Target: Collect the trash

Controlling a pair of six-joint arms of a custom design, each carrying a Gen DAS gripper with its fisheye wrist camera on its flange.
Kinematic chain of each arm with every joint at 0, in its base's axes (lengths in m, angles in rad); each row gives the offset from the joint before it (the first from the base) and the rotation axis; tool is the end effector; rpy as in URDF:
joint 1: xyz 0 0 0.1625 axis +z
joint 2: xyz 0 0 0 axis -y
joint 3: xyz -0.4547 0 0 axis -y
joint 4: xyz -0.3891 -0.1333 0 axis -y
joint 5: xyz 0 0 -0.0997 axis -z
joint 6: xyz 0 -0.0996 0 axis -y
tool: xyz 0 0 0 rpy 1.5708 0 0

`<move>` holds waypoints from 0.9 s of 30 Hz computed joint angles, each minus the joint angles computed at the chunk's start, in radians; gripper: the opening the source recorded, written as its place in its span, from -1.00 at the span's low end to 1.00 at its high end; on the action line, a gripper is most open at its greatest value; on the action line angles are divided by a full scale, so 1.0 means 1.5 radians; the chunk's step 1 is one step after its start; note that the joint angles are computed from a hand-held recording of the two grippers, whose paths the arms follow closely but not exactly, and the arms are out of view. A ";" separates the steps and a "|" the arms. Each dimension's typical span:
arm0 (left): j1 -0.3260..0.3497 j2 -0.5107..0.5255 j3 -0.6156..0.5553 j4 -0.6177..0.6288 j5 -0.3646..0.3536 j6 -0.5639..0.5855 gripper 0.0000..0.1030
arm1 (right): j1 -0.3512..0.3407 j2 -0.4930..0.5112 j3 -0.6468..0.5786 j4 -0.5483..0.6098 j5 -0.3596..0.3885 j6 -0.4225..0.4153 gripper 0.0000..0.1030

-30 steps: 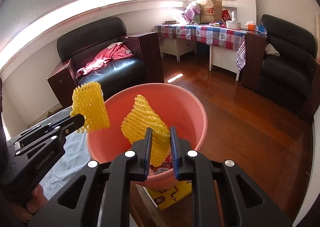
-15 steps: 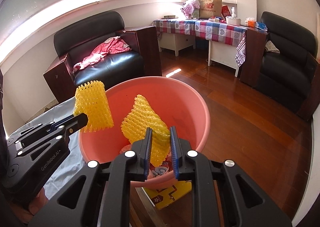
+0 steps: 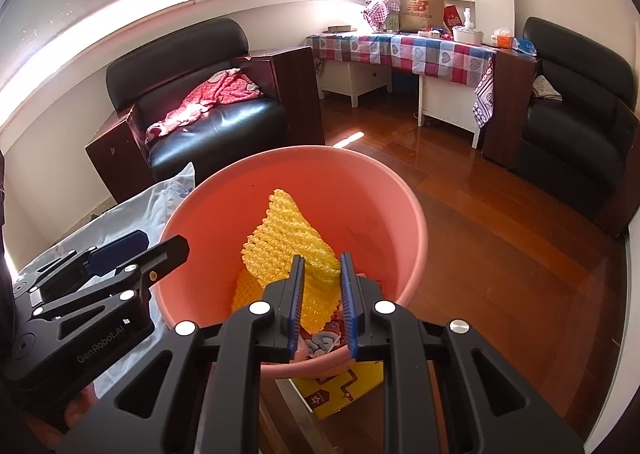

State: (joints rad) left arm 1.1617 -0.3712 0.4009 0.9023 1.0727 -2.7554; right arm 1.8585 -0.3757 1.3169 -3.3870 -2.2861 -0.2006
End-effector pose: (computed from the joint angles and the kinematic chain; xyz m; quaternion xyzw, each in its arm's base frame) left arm -0.1462 -0.7920 0.1862 0.2850 0.8783 -0.3070 0.2305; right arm 0.2847 -0.7226 0.0432 0.0612 -0.8592 0.4103 0.2995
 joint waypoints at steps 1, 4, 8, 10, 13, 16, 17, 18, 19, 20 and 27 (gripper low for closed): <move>0.001 -0.001 0.000 0.000 0.000 -0.001 -0.05 | -0.001 0.000 -0.001 0.008 0.002 0.007 -0.63; 0.002 -0.006 0.006 -0.005 0.001 -0.005 -0.05 | -0.004 -0.002 -0.002 0.021 0.001 0.027 -0.39; 0.002 -0.018 0.025 -0.018 0.004 -0.004 -0.04 | -0.004 0.001 0.001 -0.004 0.006 0.019 -0.23; 0.002 -0.022 0.032 -0.022 0.004 -0.005 -0.04 | -0.004 0.000 0.002 -0.004 0.006 0.016 -0.23; 0.001 -0.032 0.049 -0.032 0.006 -0.008 -0.04 | -0.002 -0.003 0.010 -0.009 0.010 0.014 -0.23; -0.001 -0.053 0.084 -0.055 0.005 -0.009 -0.03 | 0.001 -0.007 0.018 -0.010 0.012 0.011 -0.22; -0.002 -0.061 0.097 -0.064 0.005 -0.008 -0.03 | 0.002 -0.008 0.020 -0.009 0.013 0.011 -0.22; -0.003 -0.069 0.110 -0.073 0.005 -0.008 -0.02 | 0.003 -0.010 0.024 -0.010 0.015 0.010 -0.22; -0.004 -0.075 0.119 -0.079 0.005 -0.008 -0.02 | 0.005 -0.011 0.027 -0.011 0.015 0.010 -0.22; -0.006 -0.083 0.132 -0.087 0.005 -0.008 -0.01 | 0.006 -0.013 0.031 -0.013 0.016 0.008 -0.22; -0.016 -0.139 0.215 -0.126 0.008 -0.007 0.00 | 0.020 -0.019 0.058 -0.044 0.022 -0.009 -0.22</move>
State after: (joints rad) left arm 1.1373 -0.5794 0.7229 0.7133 1.0852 -2.7666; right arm 1.8879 -0.4043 1.4045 -3.4532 -2.2537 -0.2148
